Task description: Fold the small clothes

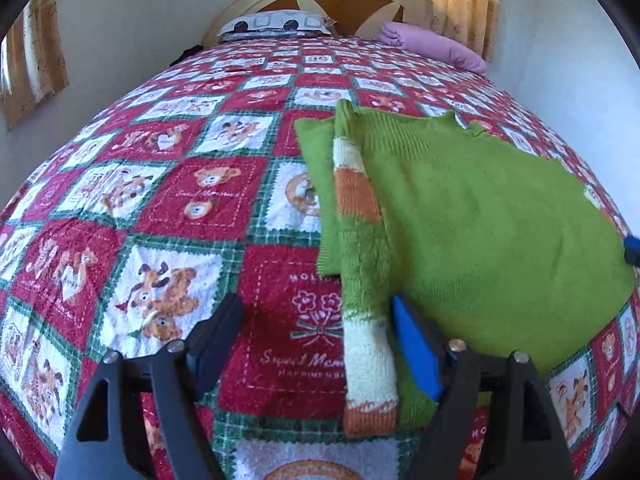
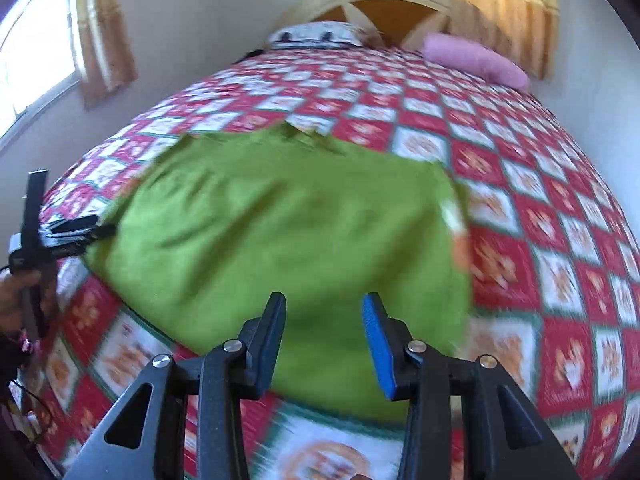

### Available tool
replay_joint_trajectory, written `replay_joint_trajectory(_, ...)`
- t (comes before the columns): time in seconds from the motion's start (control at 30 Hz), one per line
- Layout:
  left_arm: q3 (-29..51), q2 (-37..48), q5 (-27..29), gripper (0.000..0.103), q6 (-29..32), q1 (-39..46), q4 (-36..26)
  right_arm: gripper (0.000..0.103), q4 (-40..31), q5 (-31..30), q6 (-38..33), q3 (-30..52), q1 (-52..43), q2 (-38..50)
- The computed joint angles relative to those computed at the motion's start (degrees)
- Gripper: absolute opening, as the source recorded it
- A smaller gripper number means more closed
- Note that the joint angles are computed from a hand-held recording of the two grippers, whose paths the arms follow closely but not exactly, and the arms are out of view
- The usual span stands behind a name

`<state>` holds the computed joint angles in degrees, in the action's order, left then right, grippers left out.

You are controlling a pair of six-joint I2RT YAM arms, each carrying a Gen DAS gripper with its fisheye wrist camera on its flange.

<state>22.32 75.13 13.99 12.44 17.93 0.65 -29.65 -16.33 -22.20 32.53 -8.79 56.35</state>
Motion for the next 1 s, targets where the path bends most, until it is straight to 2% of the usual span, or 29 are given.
replay_joint_trajectory(0.1,-0.5,0.0,-0.2,0.087,-0.1,0.0,0.5,0.041,5.2,5.7,6.3,-0.6,9.9,4.8)
replay_joint_trajectory(0.17,-0.9,-0.5,-0.3,0.098,-0.3,0.4,0.0,0.042,10.0,11.0,9.5,-2.2,14.2,10.3)
replay_joint_trajectory(0.2,-1.1,-0.6,0.0,0.099,0.1,0.7,-0.2,0.042,12.8,12.9,10.7,-3.9,15.6,11.1)
replay_joint_trajectory(0.23,-1.3,-1.0,0.2,0.1,0.4,0.9,-0.3,0.042,15.5,14.9,11.3,-6.5,17.1,9.2)
replay_joint_trajectory(0.3,-1.8,-1.8,0.4,0.101,0.8,1.2,-0.5,0.042,14.4,17.2,11.7,-8.8,18.5,5.1)
replay_joint_trajectory(0.43,-1.9,-1.6,0.3,0.102,0.9,1.5,-0.4,0.042,10.4,12.5,9.1,-11.2,13.7,-0.9)
replay_joint_trajectory(0.53,-1.9,-1.7,0.8,0.103,0.9,1.8,-0.6,0.042,4.9,4.7,6.2,-9.8,6.1,-6.7)
replay_joint_trajectory(0.6,-2.0,-1.9,0.4,0.103,0.6,1.5,-0.6,0.042,4.8,4.0,6.7,-9.9,2.8,-9.5)
replay_joint_trajectory(0.7,-2.0,-2.0,-0.1,0.103,0.4,1.2,-0.6,0.042,7.2,7.7,6.6,-8.7,-1.2,-1.8)
replay_joint_trajectory(0.77,-2.1,-2.0,-0.1,0.103,0.4,1.3,-0.6,0.042,9.6,1.7,4.1,-9.0,-7.1,2.5)
replay_joint_trajectory(0.8,-2.1,-2.0,0.0,0.103,0.4,1.4,-0.6,0.042,9.7,-0.3,3.1,-9.2,-8.8,2.7)
replay_joint_trajectory(1.0,-3.0,-3.4,0.8,0.103,1.1,2.8,-1.2,0.042,8.9,1.1,3.0,-10.4,-8.1,0.2)
